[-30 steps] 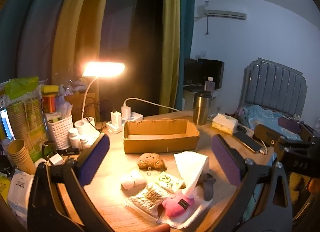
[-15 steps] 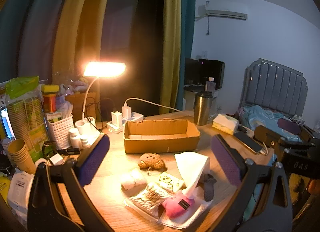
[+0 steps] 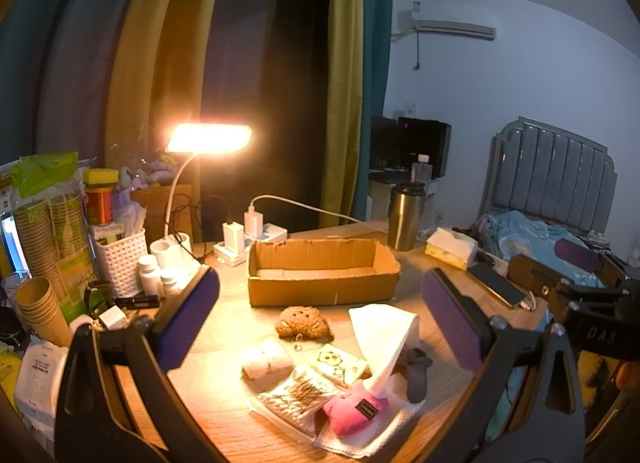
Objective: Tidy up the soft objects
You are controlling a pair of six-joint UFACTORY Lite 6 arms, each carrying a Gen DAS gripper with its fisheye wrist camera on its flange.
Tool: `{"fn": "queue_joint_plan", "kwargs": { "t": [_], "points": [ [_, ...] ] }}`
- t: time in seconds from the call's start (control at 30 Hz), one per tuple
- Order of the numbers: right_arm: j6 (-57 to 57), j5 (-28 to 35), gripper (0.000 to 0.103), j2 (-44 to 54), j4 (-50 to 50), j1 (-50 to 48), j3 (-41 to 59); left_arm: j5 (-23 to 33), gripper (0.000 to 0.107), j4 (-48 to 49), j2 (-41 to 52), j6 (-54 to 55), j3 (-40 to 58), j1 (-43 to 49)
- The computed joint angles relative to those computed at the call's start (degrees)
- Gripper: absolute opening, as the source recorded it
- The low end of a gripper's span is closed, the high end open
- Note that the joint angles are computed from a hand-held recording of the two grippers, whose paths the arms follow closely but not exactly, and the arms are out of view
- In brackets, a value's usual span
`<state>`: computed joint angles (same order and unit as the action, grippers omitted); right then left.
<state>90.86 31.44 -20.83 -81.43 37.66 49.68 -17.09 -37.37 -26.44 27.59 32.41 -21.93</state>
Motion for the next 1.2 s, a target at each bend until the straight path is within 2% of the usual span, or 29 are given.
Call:
{"fn": "queue_joint_plan", "kwargs": {
  "t": [1.2],
  "points": [
    [-0.9, -0.2, 0.099, -0.2, 1.1, 0.2, 0.1, -0.3, 0.102, -4.7, -0.3, 4.1, 0.0, -0.7]
  ]
}}
